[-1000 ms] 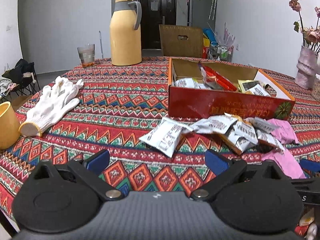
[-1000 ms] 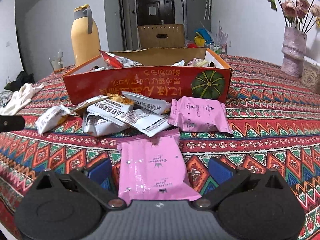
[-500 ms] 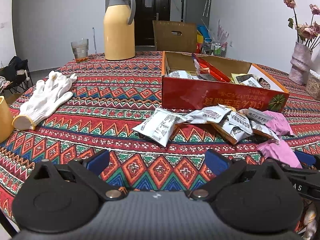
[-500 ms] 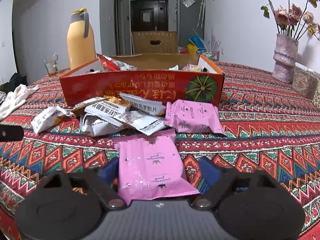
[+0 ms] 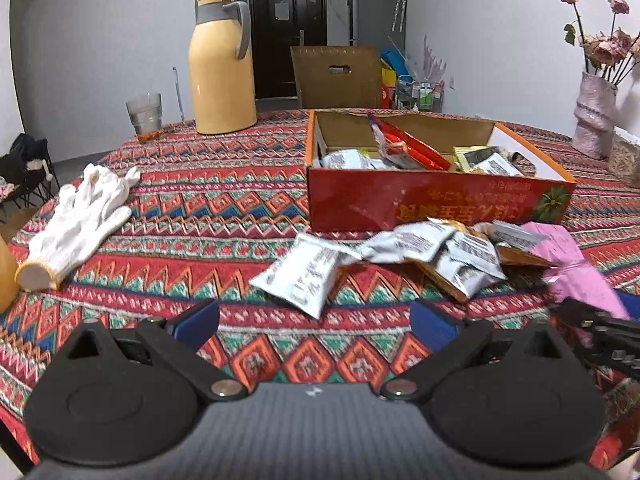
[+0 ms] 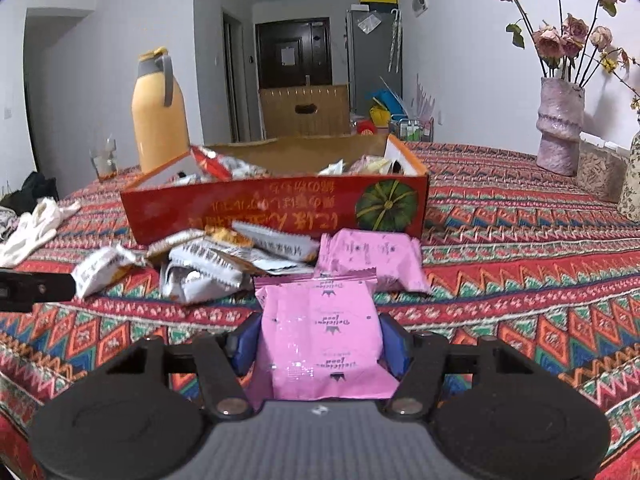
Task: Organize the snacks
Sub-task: 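Lift the pink packet toward the box with the right gripper, then grasp a white snack packet with the left gripper while the right holds the pink packet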
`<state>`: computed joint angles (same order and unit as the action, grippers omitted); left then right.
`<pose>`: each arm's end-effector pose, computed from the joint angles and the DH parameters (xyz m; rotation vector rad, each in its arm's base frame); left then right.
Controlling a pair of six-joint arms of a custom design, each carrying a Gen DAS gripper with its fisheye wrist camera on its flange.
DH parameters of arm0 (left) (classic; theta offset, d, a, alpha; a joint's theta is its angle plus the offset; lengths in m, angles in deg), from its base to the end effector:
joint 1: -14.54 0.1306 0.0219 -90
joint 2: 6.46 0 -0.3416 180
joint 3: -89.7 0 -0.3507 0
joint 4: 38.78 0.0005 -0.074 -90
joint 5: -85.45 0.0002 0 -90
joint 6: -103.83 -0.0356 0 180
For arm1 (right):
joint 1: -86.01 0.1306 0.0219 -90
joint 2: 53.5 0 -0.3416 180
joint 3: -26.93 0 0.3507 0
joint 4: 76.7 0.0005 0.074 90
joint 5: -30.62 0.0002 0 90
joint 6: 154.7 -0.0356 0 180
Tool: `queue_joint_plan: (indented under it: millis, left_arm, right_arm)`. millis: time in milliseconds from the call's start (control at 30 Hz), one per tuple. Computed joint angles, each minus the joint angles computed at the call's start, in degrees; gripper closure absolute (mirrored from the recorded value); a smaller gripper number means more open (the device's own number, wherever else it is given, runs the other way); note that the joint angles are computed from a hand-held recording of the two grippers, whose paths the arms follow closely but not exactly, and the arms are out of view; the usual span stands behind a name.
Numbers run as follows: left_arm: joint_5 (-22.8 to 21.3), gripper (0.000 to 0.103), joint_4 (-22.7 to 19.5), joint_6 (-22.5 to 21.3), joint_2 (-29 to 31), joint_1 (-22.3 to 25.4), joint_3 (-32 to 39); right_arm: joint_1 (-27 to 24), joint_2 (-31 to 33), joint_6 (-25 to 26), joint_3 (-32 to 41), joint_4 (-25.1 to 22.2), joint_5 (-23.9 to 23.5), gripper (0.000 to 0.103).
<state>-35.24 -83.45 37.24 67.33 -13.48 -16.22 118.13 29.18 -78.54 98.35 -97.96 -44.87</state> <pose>0.3189 -0.1497 0.3871 -0.1656 2.2137 0.1428 0.3554 0.2120 0.3425 -0.1906 2.1164 0.2054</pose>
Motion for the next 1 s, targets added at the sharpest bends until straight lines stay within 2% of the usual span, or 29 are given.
queue_joint_plan:
  millis: [167, 300, 533, 667, 733, 767, 800, 933, 1000]
  left_arm:
    - [-0.1, 0.000, -0.5, -3.9, 2.7, 2.3, 2.3]
    - [1.6, 0.000, -0.3, -6.4, 4.8, 4.2, 4.1]
    - [3.5, 0.000, -0.8, -7.1, 9.2, 6.5, 7.2]
    - [4.7, 0.004, -0.3, -6.5, 11.1, 7.2, 7.9]
    - [4.7, 0.008, 0.1, -6.7, 12.1, 7.4, 8.0]
    - [5.2, 0.013, 0.0, -6.8, 12.6, 7.5, 8.1]
    - [6.0, 0.019, 0.0, -6.8, 12.9, 7.8, 8.2]
    - [9.5, 0.029, 1.4, -6.8, 12.9, 8.9, 7.5]
    - [11.4, 0.038, 2.7, -6.9, 12.4, 9.3, 6.8]
  right_arm:
    - [-1.7, -2.0, 0.4, -0.9, 2.2, 0.9, 0.042]
    - [-3.3, -2.1, 0.1, -1.0, 3.5, 1.6, 0.042]
    - [-6.2, 1.1, -1.3, 0.6, 4.4, 1.5, 0.042]
    - [-7.2, 3.7, -1.8, 1.9, 4.9, 1.4, 0.042]
    - [-7.4, 4.5, -2.3, 2.1, 5.2, 1.3, 0.042]
    - [-7.5, 4.8, -2.4, 2.2, 5.3, 1.1, 0.042]
    - [-7.6, 5.1, -2.4, 2.3, 5.5, 0.9, 0.042]
    - [-7.6, 5.6, -2.6, 2.3, 5.8, 0.8, 0.042]
    - [-7.5, 5.8, -2.6, 2.3, 5.7, 0.8, 0.042]
